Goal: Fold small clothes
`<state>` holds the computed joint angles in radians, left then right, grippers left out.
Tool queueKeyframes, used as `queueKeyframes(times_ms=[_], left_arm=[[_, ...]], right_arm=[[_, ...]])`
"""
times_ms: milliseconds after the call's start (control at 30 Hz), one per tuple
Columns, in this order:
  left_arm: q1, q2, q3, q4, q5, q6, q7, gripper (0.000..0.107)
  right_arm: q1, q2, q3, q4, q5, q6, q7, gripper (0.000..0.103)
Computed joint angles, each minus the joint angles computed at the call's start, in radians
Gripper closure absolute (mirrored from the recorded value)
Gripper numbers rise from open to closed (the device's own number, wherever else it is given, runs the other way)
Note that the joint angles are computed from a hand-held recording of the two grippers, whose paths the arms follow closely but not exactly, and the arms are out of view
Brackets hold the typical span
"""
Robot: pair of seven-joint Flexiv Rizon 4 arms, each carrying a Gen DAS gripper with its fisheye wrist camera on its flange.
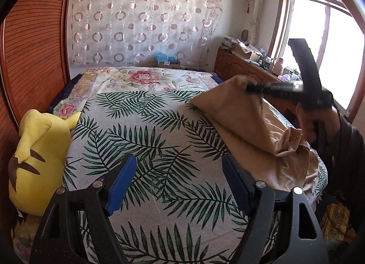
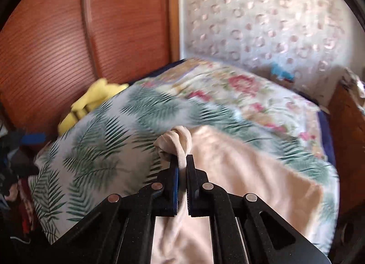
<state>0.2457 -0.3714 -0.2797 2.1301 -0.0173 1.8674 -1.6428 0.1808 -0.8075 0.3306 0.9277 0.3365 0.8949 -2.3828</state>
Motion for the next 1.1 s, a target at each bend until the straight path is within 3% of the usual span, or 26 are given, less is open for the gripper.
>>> queueKeyframes(times_ms=[133, 200, 400, 433, 533, 600, 867, 1100], left_arm=[[0.008, -0.008, -0.013, -0.004, 0.004, 0.007, -0.014, 0.028], [-0.022, -0.009, 0.013, -0.011, -0.004, -0.003, -0.008, 0.028], [-0.06, -0.011, 0.038, -0.021, -0.026, -0.025, 0.015, 0.028], [-0.062, -0.011, 0.036, -0.022, -0.028, -0.026, 0.02, 0.028], [-0.077, -0.016, 0.038, -0.03, -0.04, -0.037, 0.032, 0.029], [-0.083, -0.023, 0.033, -0.038, -0.046, -0.043, 0.043, 0.028], [-0.114, -0.062, 0.0, -0.078, -0.059, -0.068, 0.09, 0.028], [-0.167, -0.087, 0.008, -0.112, -0.088, -0.098, 0.129, 0.028]], right_arm=[[0.008, -0.061, -0.08, -0.13, -0.054, 0.032, 0.115, 0.098], [0.012, -0.106, -0.119, -0.209, -0.094, 0.026, 0.199, 0.098], [0.037, -0.259, -0.218, -0.419, -0.237, -0.06, 0.466, 0.098], [0.037, -0.262, -0.217, -0.414, -0.246, -0.063, 0.481, 0.089], [0.033, -0.229, -0.207, -0.329, -0.253, -0.003, 0.496, 0.067], [0.021, -0.184, -0.19, -0.235, -0.252, 0.057, 0.483, 0.063], [-0.139, 0.056, -0.034, 0.224, -0.151, 0.239, 0.257, 0.063], [-0.221, 0.132, 0.021, 0.336, -0.052, 0.199, 0.17, 0.063]])
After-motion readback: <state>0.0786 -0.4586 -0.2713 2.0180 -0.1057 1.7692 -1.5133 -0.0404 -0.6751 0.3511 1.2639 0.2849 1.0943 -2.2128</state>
